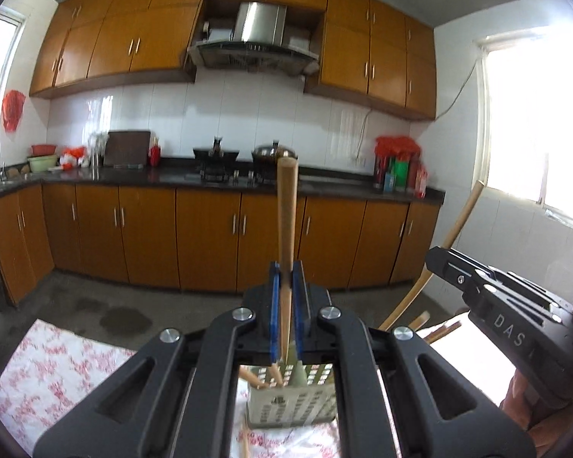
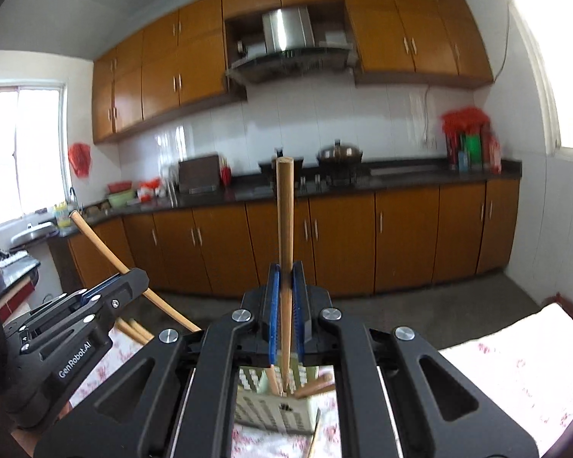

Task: Organize utensils
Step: 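Lower both chopsticks into the green holder and open both tools, then move the left tool back and grasp a chopstick while the right tool grasps another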

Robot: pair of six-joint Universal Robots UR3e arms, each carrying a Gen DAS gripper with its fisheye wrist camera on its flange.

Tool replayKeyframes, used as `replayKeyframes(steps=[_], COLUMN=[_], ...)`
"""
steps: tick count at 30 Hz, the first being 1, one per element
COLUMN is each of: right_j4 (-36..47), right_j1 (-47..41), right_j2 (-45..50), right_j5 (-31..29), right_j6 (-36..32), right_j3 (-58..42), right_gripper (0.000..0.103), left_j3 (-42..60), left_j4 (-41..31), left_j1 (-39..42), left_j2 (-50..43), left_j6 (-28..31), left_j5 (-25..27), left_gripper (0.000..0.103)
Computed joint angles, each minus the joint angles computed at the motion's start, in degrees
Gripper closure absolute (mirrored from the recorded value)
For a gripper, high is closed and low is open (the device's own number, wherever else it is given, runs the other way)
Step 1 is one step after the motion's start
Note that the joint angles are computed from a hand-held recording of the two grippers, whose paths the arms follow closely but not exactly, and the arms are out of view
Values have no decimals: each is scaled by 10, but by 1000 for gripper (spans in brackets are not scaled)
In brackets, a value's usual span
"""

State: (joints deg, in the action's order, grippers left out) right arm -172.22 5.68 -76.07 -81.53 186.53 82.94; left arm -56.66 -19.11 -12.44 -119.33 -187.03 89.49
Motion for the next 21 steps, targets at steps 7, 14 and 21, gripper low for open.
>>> replayKeyframes(steps=[7, 14, 21], right_j4=[12, -6, 42], right_j1=[-12, -42, -104], right_j2=[-26, -129, -254], right_j5=[19, 26, 59], right_j6=[15, 17, 0], right_j3=[23, 125, 297], right_gripper=[82, 71, 65], left_j3=[-55, -179, -421], left_j4=[23, 60, 96], left_j1=[23, 44, 74], left_j2=[31, 136, 304], left_j6=[-19, -31, -8], left_j5=[-19, -25, -23], left_gripper=[85, 75, 65])
